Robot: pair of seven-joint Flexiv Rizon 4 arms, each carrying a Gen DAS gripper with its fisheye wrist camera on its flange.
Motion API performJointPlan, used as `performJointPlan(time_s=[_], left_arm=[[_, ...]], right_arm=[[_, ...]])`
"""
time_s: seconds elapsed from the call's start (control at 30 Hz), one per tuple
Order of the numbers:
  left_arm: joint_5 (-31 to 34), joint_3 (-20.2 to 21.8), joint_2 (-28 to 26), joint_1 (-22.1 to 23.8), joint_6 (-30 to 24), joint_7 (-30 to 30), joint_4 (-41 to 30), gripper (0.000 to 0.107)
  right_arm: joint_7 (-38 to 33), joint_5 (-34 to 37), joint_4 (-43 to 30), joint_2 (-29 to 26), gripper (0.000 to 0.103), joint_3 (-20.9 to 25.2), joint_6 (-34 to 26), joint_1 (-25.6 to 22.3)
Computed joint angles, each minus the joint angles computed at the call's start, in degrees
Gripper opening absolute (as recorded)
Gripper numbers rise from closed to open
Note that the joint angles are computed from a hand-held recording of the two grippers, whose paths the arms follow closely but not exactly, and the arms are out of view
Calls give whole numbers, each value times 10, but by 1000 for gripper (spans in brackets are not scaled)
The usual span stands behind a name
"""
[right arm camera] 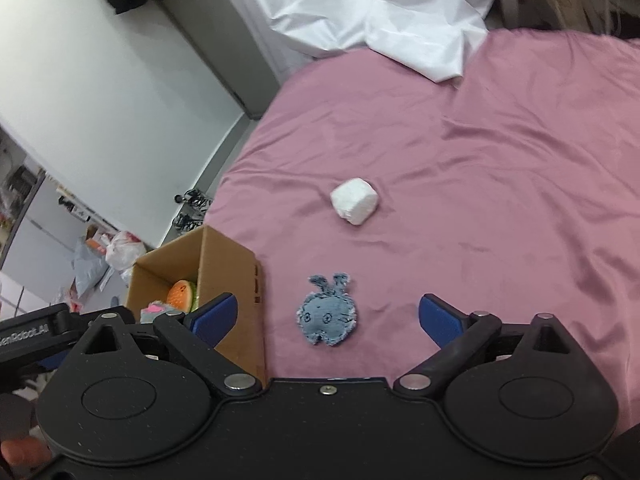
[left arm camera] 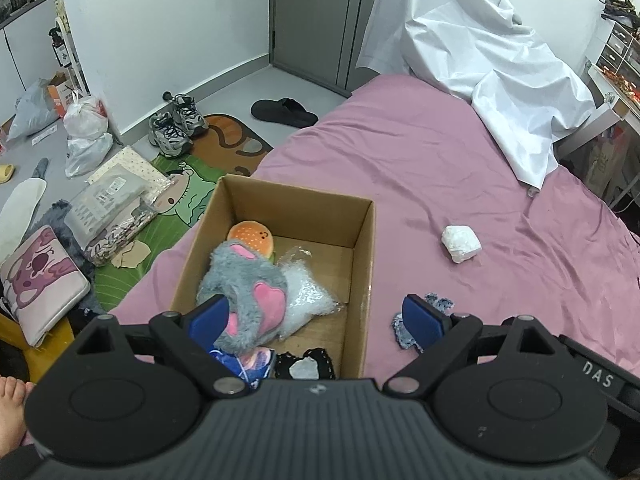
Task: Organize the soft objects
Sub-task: 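Move the right tool to the blue bunny plush and grasp it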
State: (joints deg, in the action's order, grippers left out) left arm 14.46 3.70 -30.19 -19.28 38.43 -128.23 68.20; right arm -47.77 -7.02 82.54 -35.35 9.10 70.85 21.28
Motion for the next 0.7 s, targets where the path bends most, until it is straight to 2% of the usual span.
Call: performJointPlan(time_s=[0.13, 0.3, 0.53, 0.7], left_arm=[[-4, -2, -10, 0, -4, -1, -15, 93], [-13, -3, -21, 2, -3, 5, -29, 93], [-29, -4, -30, 9, -1, 12, -34, 93], [-38, -4, -38, 14, -2, 18, -43, 93]], right_arm=[[-6, 18, -10, -8, 93, 15, -4, -12], [-1, 45, -31, -21, 83, 26, -30, -19], [2, 66, -74, -50, 80, 30, -72, -17], [-13, 83, -115, -79, 67, 41, -103, -16]])
